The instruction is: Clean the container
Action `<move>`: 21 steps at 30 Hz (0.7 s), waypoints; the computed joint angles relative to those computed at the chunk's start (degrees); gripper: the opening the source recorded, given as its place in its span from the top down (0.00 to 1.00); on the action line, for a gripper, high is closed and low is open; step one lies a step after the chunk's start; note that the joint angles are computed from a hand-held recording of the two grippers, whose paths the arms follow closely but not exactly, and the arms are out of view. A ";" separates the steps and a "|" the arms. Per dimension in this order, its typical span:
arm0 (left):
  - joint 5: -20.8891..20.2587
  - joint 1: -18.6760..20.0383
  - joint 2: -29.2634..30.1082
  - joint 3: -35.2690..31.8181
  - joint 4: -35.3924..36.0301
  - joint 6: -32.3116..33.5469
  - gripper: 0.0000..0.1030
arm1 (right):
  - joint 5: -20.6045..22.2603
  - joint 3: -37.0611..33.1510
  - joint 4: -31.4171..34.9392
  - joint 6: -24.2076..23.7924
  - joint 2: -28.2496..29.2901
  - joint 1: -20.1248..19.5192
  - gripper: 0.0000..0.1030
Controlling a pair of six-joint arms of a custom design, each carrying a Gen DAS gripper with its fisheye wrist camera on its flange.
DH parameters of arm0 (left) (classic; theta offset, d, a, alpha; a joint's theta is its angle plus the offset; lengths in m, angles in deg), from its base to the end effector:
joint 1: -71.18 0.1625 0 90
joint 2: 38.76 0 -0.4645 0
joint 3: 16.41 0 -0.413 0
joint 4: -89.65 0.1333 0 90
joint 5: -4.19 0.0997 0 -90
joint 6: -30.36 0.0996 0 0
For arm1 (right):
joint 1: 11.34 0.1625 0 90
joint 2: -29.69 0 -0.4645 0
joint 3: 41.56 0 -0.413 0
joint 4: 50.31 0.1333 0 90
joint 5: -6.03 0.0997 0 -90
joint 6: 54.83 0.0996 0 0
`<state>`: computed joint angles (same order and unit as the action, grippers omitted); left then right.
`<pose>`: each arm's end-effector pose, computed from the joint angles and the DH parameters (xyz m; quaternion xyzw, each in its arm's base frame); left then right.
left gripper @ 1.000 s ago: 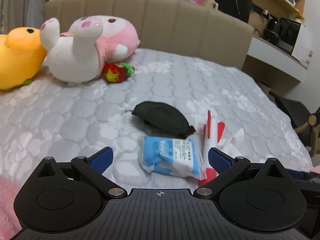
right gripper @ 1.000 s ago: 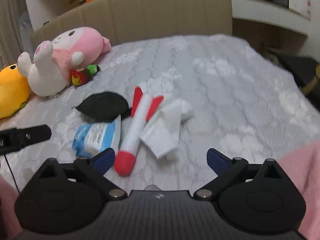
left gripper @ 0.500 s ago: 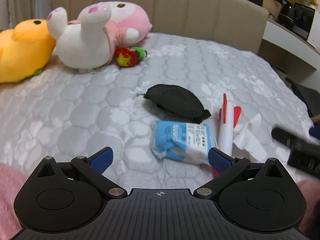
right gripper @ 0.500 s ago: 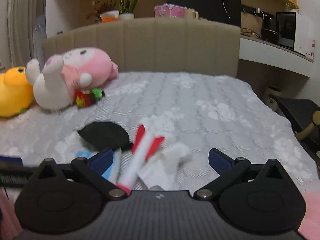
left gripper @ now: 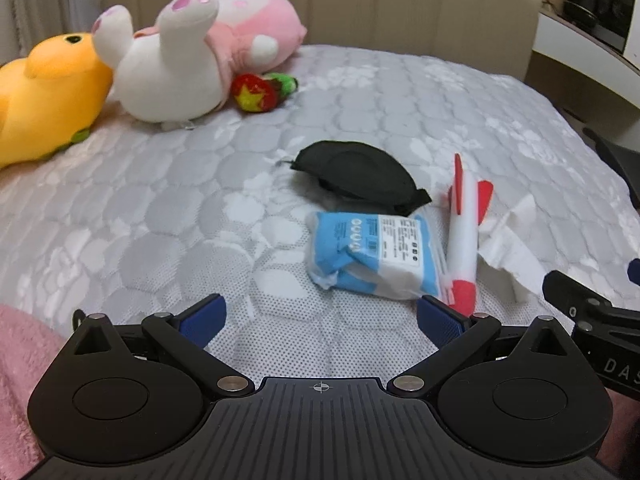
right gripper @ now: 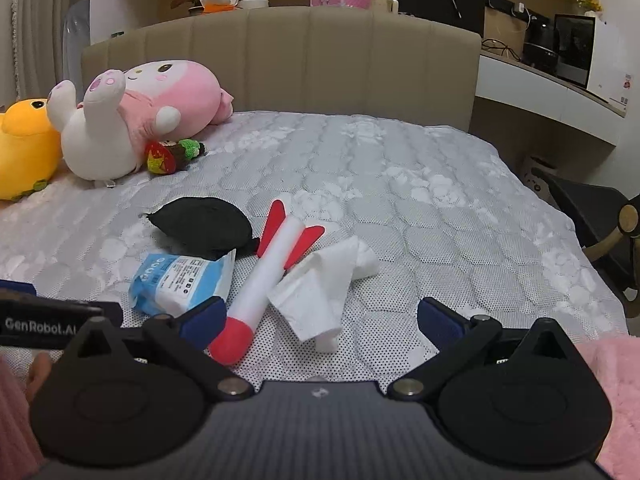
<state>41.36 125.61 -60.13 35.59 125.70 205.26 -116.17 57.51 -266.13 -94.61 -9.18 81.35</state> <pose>-0.2460 -0.7095 0.0266 0.1437 0.8699 -0.3211 0.3456 0.1123 -0.6803 0.1516 0.1524 -0.8071 0.4194 0.3866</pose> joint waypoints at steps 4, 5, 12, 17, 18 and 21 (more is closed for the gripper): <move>-0.61 -0.50 -1.30 2.77 -4.04 3.67 0.00 | 0.28 0.15 -0.43 -0.40 0.04 0.01 0.00; -0.92 -0.65 -1.55 3.37 -5.04 4.51 0.00 | 0.15 0.15 -1.12 -0.91 0.27 0.13 0.00; -1.42 -0.62 -0.96 2.09 -3.53 3.72 0.00 | 0.07 0.16 -2.24 -2.30 0.62 0.28 0.00; -1.64 -0.56 -0.56 1.49 -3.07 3.68 0.00 | -0.15 0.00 -1.70 -2.16 0.61 0.27 0.00; -1.71 -0.57 -0.49 1.42 -2.96 3.65 0.00 | -0.27 -0.05 -1.60 -2.13 0.63 0.29 0.00; -1.65 -0.55 -0.36 1.24 -2.58 3.43 0.00 | -0.30 -0.04 -1.68 -2.13 0.66 0.31 0.00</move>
<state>39.71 125.07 -60.49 36.83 123.12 208.69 -116.47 57.47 -267.81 -96.74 -8.52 81.65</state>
